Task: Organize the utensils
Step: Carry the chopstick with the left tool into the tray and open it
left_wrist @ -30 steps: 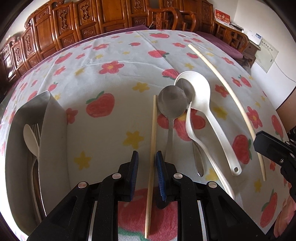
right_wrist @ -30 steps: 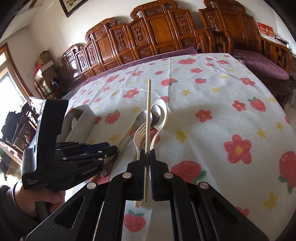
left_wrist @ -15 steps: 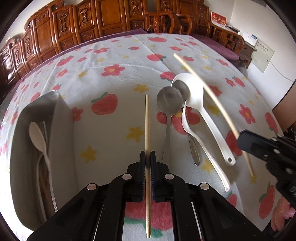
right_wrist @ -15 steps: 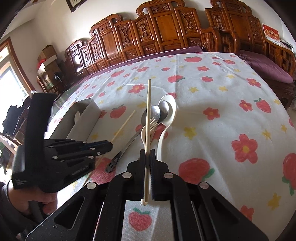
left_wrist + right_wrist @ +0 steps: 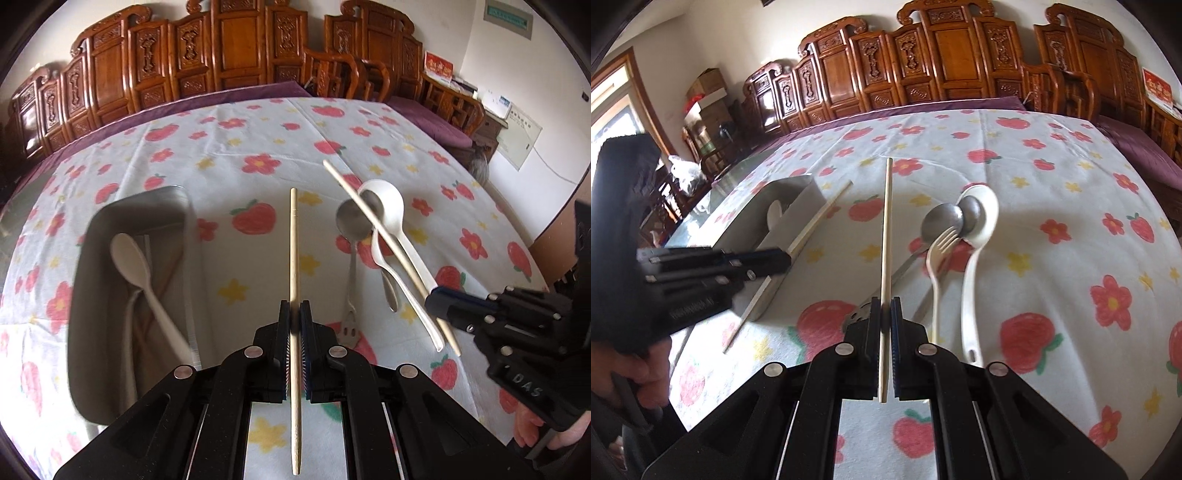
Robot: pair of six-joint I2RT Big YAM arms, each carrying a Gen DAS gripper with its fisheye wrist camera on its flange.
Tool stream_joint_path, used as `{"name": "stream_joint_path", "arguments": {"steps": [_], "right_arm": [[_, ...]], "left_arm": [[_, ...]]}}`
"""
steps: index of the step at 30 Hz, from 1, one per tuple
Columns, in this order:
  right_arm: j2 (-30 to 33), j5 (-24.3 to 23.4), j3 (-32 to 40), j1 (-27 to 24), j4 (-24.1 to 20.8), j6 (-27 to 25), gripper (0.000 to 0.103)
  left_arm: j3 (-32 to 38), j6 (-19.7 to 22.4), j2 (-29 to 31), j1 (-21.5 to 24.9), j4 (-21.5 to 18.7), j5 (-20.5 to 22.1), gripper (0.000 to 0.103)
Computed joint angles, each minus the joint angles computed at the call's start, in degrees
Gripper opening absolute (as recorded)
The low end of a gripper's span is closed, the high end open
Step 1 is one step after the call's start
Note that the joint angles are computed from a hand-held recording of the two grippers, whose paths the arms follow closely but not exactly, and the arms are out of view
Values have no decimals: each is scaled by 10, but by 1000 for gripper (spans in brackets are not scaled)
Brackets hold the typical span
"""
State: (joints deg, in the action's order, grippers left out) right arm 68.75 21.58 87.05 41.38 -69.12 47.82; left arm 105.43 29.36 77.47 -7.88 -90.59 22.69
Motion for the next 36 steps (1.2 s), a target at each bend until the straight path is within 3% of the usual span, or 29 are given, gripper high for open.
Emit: {"name": "stream_joint_path", "arguments": {"steps": [16,29,36], "right_arm": [[31,5,17,22,-11,-4,6],[40,2,21,22,-12,-10,6],[43,0,23,21,-13,-10,6]], "left_arm": [[92,24,44,73,-30,50,4],[146,39,118,93,-13,-9,4],[134,44,130,86,-7,-38,4]]}}
